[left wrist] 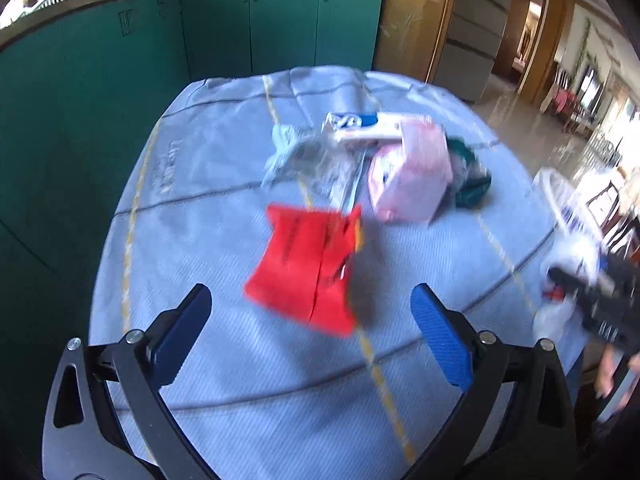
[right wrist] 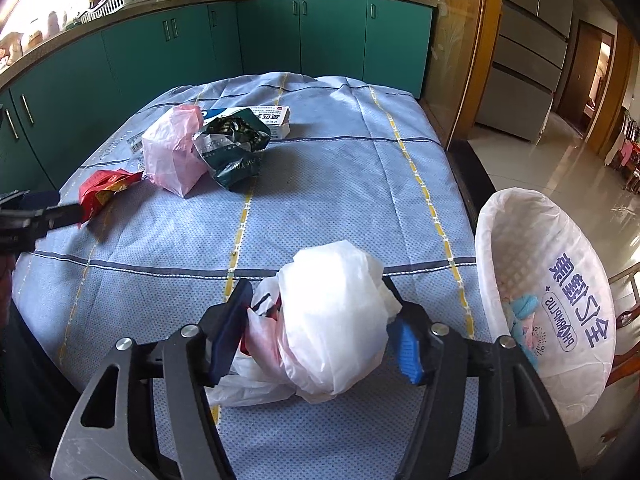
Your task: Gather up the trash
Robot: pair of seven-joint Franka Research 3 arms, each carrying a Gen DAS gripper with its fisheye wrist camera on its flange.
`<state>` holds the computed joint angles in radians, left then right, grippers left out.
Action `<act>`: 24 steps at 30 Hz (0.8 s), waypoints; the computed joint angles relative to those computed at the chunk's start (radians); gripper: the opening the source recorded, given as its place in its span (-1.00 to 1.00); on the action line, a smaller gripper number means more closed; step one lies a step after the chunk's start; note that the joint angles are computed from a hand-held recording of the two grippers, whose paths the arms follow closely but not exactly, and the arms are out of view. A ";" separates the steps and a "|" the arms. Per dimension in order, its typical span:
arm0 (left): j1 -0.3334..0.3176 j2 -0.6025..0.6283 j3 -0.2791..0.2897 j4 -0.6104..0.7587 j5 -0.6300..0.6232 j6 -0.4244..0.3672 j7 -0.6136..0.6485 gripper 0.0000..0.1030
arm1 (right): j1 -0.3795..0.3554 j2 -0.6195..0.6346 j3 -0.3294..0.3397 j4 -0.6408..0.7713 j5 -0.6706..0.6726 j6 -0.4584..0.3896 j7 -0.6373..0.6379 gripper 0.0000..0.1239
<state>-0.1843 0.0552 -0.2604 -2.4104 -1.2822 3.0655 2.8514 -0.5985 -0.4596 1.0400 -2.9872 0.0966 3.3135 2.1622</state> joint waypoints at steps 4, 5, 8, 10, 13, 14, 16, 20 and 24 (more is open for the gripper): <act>0.011 0.077 -0.003 0.063 0.108 -0.002 -0.138 0.93 | -0.015 -0.024 0.026 0.000 -0.001 -0.012 0.022 0.20; 0.016 0.095 -0.004 0.074 0.150 -0.007 -0.189 0.93 | -0.013 -0.030 0.025 -0.003 -0.006 -0.012 0.026 0.23; 0.039 0.121 -0.028 0.086 0.205 -0.009 -0.249 0.90 | -0.027 -0.047 0.037 -0.009 -0.024 -0.018 0.041 0.30; 0.067 0.119 -0.058 0.081 0.206 -0.020 -0.236 0.63 | -0.041 -0.030 0.032 -0.010 -0.037 -0.006 0.045 0.30; 0.089 0.116 -0.082 0.065 0.271 -0.031 -0.270 0.27 | -0.052 -0.010 0.030 -0.009 -0.034 0.012 0.039 0.30; 0.099 0.113 -0.097 0.058 0.270 -0.024 -0.257 0.23 | -0.060 -0.011 0.041 -0.007 -0.029 0.013 0.037 0.30; 0.116 0.105 -0.121 0.046 0.258 -0.017 -0.231 0.18 | -0.062 -0.011 0.048 -0.004 -0.023 0.015 0.032 0.30; 0.115 0.071 -0.130 0.021 0.214 -0.025 -0.178 0.17 | -0.059 0.003 0.047 0.005 -0.021 0.019 0.002 0.10; 0.085 0.010 -0.120 -0.015 0.067 -0.020 -0.048 0.17 | -0.044 0.011 0.037 0.005 -0.013 0.028 -0.024 -0.18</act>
<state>-0.0998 0.0651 -0.3806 -2.4251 -1.2149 3.0451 2.8032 -0.6429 -0.4489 1.0771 -2.9818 0.0839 3.3418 2.1383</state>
